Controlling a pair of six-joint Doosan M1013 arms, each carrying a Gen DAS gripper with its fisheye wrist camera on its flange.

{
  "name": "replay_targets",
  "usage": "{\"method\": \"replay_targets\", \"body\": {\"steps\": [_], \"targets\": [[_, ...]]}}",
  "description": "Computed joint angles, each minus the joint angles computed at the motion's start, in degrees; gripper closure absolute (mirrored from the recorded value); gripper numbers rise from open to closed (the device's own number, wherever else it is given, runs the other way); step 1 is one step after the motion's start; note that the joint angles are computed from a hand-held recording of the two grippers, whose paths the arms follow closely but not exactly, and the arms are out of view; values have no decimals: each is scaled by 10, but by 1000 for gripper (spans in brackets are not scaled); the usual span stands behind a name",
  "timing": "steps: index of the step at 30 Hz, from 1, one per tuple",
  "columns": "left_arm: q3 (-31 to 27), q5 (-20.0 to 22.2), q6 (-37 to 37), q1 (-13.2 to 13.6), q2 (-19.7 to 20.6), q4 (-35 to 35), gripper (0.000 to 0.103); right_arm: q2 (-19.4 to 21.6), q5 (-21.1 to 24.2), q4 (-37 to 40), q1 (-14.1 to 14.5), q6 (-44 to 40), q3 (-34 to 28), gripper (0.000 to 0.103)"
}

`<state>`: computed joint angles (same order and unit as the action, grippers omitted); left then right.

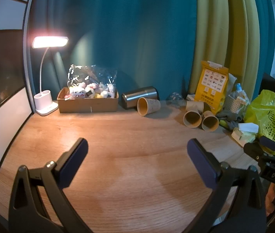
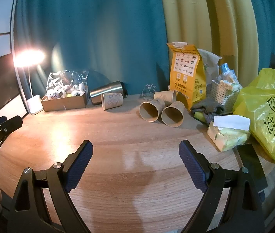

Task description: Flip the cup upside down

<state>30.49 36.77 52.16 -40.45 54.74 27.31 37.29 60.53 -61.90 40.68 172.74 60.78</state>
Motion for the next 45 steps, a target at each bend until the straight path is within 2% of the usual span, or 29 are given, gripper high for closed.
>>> {"method": "replay_targets", "body": {"steps": [45], "targets": [[-6,5,-11,1,0,2,1,11,6,4,3,-9,-20,11]]}}
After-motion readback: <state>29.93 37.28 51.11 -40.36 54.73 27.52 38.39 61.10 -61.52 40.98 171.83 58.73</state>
